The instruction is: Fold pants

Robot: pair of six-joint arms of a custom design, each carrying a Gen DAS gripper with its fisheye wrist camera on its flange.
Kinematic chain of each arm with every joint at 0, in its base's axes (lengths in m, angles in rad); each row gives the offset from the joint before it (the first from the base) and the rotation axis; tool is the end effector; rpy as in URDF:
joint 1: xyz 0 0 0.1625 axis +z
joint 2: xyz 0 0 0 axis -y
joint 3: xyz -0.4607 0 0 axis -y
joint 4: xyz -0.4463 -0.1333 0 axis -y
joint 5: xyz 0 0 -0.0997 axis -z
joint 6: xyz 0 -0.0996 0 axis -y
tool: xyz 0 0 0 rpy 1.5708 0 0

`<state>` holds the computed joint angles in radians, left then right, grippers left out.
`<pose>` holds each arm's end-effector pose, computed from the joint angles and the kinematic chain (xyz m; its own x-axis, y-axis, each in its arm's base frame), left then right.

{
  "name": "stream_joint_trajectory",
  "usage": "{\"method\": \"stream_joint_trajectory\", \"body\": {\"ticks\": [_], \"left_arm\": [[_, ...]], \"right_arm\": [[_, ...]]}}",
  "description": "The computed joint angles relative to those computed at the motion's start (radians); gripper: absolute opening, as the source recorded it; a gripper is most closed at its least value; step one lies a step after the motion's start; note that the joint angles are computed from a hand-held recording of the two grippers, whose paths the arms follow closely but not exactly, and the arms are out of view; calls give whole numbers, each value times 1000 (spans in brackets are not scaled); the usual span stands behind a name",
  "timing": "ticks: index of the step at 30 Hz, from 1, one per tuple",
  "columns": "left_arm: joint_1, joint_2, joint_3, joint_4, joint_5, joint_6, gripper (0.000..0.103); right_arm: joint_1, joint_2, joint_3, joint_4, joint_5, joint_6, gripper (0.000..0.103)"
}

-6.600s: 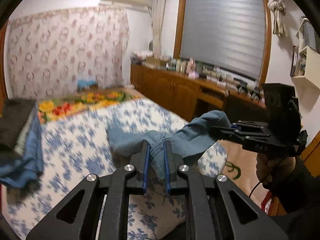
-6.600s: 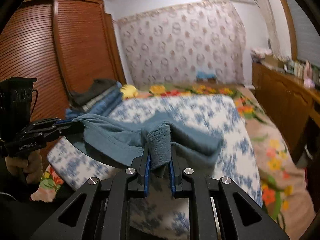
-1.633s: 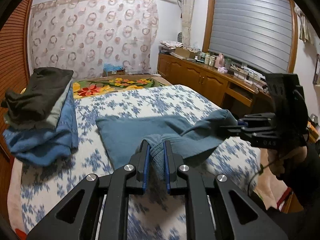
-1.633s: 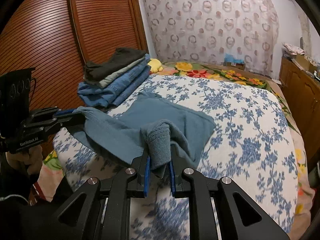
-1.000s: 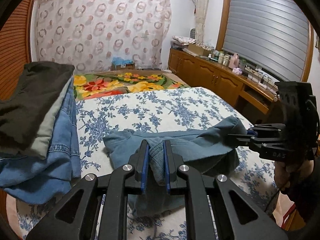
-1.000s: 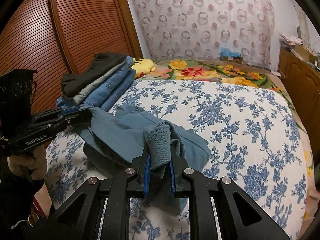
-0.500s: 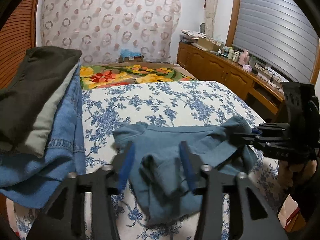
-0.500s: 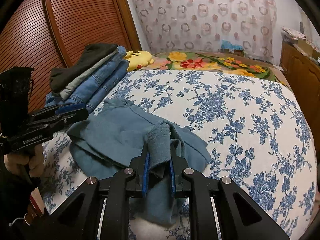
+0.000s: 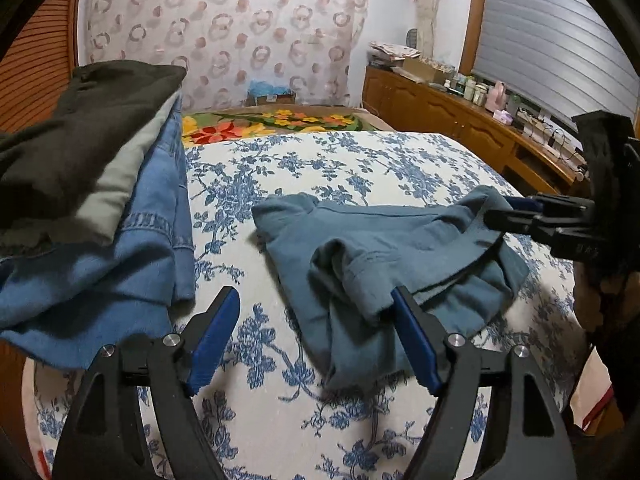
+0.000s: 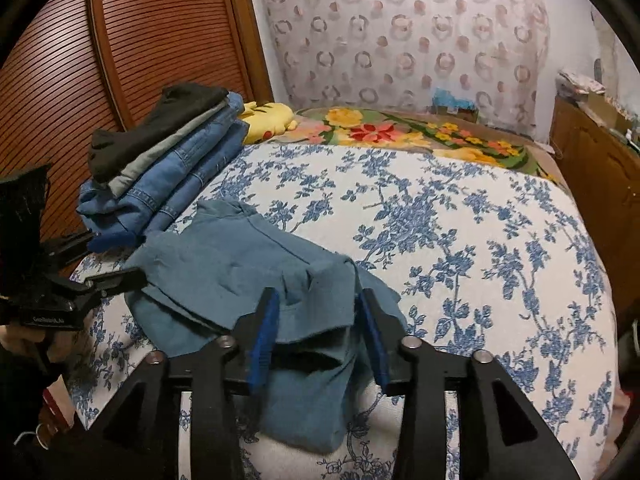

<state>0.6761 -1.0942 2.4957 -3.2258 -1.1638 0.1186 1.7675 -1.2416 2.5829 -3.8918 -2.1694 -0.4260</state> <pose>-0.2086 -0.3888 0.0684 -0.5582 0.7213 -0.4102 0.8269 0.5241 -0.2037 0.1488 -0.3520 0.2008 -0.7760 0.0450 0.6291 -0.4718 0.6206 -0.6264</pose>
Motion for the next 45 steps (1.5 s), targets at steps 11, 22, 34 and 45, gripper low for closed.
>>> {"method": "stream_joint_trajectory", "body": {"ticks": [11,22,34,45], "left_arm": [[-6,-28,17,60,43,9,78],[7,45,-57,85,48,43,78],[23,135,-174,98,78,36,78],[46,163,-204,91,95,41,78]], "right_arm": [[15,-5,48,25,-54,-41,53],[-28,-3,-21,121,-70,-77,53],[-91,-32,-85,148,10,-103,53],[-140,-38,-105,131,61,-48,35]]}}
